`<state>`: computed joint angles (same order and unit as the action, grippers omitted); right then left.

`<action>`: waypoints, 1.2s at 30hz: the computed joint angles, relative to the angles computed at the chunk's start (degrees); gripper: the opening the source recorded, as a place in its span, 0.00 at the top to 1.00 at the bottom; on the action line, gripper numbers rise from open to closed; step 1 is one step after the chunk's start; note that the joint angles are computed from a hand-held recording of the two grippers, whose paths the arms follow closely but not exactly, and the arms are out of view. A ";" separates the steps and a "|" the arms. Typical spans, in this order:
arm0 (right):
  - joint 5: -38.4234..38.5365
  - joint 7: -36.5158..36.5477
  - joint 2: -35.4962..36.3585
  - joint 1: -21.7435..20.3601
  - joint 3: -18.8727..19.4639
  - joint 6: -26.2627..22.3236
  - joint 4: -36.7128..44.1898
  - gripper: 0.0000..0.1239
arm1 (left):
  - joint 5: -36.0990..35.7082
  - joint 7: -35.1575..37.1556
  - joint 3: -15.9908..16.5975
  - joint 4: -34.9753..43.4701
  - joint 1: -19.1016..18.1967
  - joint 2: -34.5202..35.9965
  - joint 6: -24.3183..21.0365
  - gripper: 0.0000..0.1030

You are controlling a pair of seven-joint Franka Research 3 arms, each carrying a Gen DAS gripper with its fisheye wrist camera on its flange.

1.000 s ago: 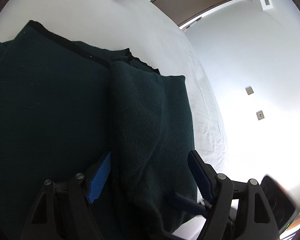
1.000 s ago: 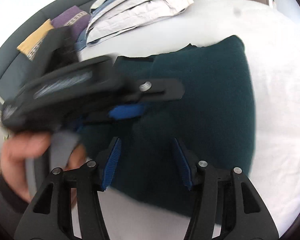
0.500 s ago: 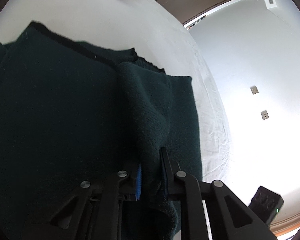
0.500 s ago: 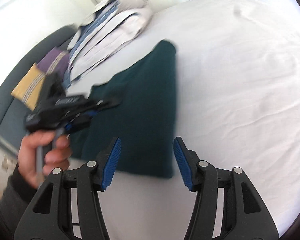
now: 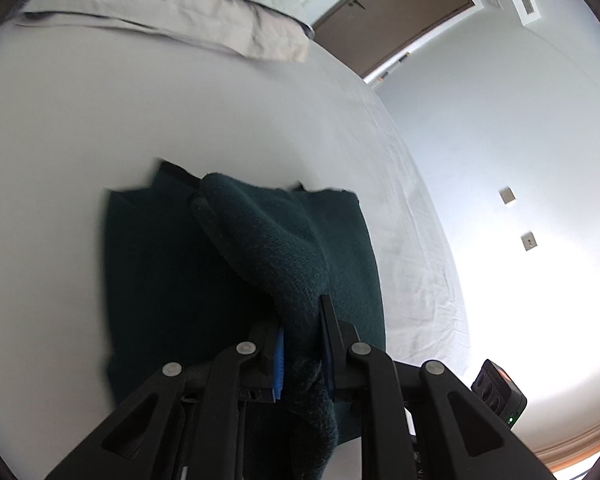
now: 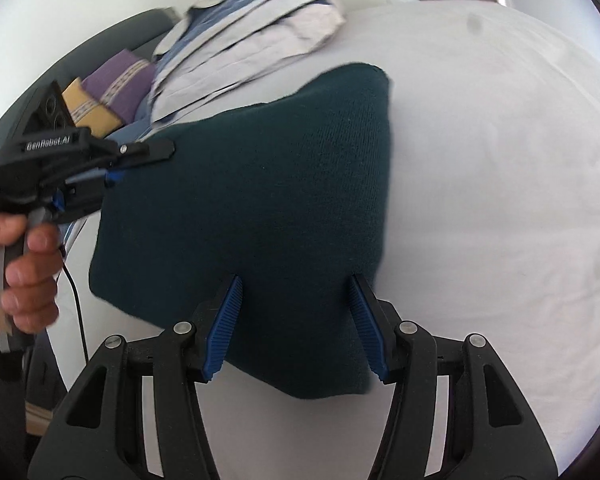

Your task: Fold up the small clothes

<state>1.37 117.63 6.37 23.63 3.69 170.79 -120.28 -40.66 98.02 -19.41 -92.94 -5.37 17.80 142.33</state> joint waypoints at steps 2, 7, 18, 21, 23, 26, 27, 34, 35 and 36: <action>-0.68 -0.69 1.69 0.69 0.48 -2.09 2.67 0.57 | 0.53 -0.25 0.83 -0.85 0.74 -0.91 -0.30 0.84; -7.91 2.53 5.36 4.95 -1.24 -8.59 8.50 0.56 | 1.92 -0.80 2.01 -3.38 1.76 -1.20 -1.20 0.84; -1.48 -4.02 5.17 2.51 0.98 -9.12 7.11 0.56 | -7.03 2.77 0.50 -10.55 3.50 -0.74 6.40 0.71; 2.00 -6.40 2.92 1.62 1.73 -6.27 4.08 0.56 | 0.15 -2.57 2.60 -12.54 1.01 -3.28 10.45 0.58; 4.74 -7.60 1.39 0.91 2.16 -3.44 2.24 0.56 | 4.00 -5.43 3.19 -15.01 -0.07 -5.88 14.38 0.58; 9.23 -10.53 0.16 0.02 3.05 -1.33 0.89 0.56 | 5.07 -2.63 1.95 -18.64 -0.95 -10.19 19.35 0.58; 10.54 -11.38 -0.08 -0.19 3.27 -0.96 0.64 0.56 | 5.23 -0.79 1.49 -18.96 -1.61 -10.95 20.18 0.58; 42.51 -33.05 0.74 -4.72 7.84 -2.86 0.90 0.60 | 12.92 -3.04 2.36 -18.96 -6.11 -7.98 18.08 0.76; 48.58 -36.91 1.02 -5.63 8.45 -3.08 0.85 0.66 | 14.41 -5.90 2.97 -18.81 -6.10 -6.61 17.88 0.79; 52.95 -40.00 1.18 -6.01 8.69 -3.28 1.01 0.68 | 11.88 -5.06 1.99 -19.03 -4.62 -5.60 18.67 0.94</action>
<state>54.32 77.63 7.55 17.62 12.38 167.51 -119.27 -28.77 92.96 -17.42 -111.98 -9.99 12.20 161.00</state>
